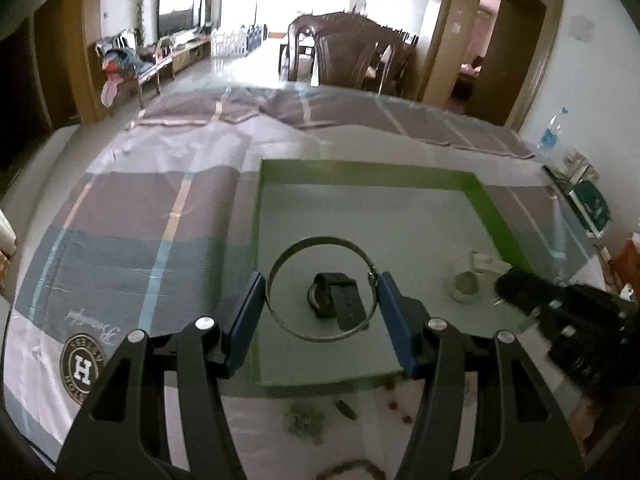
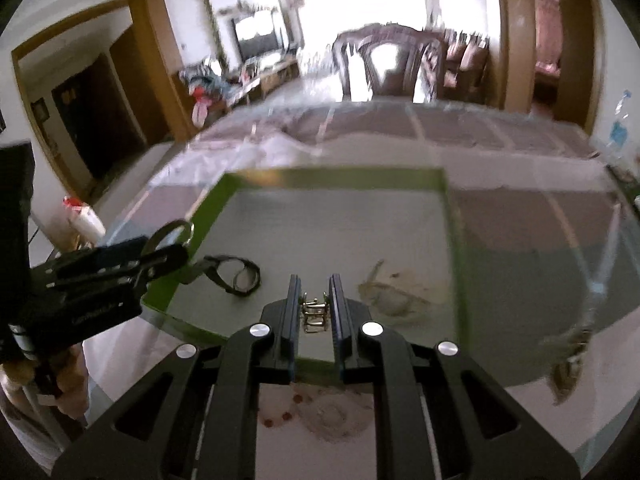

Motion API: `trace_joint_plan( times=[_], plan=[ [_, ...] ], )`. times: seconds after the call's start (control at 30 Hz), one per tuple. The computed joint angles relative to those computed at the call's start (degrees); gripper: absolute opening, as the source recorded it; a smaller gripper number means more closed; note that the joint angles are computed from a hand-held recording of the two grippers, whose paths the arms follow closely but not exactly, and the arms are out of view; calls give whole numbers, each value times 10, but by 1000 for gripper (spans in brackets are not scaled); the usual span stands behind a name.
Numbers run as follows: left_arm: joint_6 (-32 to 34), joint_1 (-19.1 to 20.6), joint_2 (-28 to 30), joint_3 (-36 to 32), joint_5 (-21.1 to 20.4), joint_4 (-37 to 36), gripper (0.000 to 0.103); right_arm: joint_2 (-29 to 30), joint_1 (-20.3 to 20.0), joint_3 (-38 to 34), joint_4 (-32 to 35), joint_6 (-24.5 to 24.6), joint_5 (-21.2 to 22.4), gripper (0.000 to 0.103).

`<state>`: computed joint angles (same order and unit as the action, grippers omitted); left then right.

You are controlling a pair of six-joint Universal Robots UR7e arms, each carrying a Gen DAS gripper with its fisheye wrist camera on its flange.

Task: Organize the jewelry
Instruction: 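Drop the silver bangle into the green box while the right tool drops the gold clip, then move the left tool to the dark bead bracelet while the right tool approaches the crystal bracelet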

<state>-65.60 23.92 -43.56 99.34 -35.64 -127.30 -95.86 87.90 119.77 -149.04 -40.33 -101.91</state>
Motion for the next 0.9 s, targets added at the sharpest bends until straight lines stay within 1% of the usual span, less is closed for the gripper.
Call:
trace_joint_plan(
  times=[0.07,0.1,0.13,0.2,0.23,0.3,0.37,0.4,0.47,0.5,0.53,0.57,0.6,0.7,0.73,0.77,0.83,0.9],
  plan=[
    [5,5,2,3,-9,-17,58,14,2,1,-11,5,-8,15],
    [8,6,1,8,-11,-28,59,15,1,2,-16,9,-5,18],
    [12,5,-1,14,-11,-40,63,13,-3,5,-17,10,0,22],
    [12,-2,-4,23,-4,-44,68,2,-8,11,-23,13,11,46],
    [10,-8,-6,27,1,-41,70,-8,-11,17,-30,13,15,50],
    [-1,-19,-16,40,6,-35,70,-38,-18,31,-27,1,31,51],
    [-35,-43,-32,65,15,-16,71,-78,-31,54,-24,-24,41,51],
    [-74,-59,-41,79,19,18,71,-103,-42,71,-24,-39,46,51],
    [-137,-81,-48,94,13,78,72,-141,-67,97,-17,-66,53,51],
    [-161,-91,-49,103,7,94,72,-152,-78,114,-22,-79,40,51],
    [-185,-102,-47,115,-6,105,72,-154,-82,126,-38,-88,25,51],
    [-191,-105,-46,122,-15,106,72,-144,-85,143,-75,-101,-3,51],
    [-198,-109,-40,127,-31,108,72,-133,-87,151,-101,-108,-18,51],
    [-199,-109,-24,129,-55,108,72,-83,-91,158,-169,-105,-70,51],
    [-199,-108,-20,129,-62,104,72,-68,-93,158,-188,-105,-79,51],
    [-198,-106,-18,130,-66,100,72,-64,-98,159,-202,-108,-71,51],
    [-193,-103,-12,130,-75,89,73,-60,-97,158,-205,-112,-71,51],
    [-189,-102,-8,129,-79,85,74,-60,-92,162,-211,-123,-82,51]
  ],
)
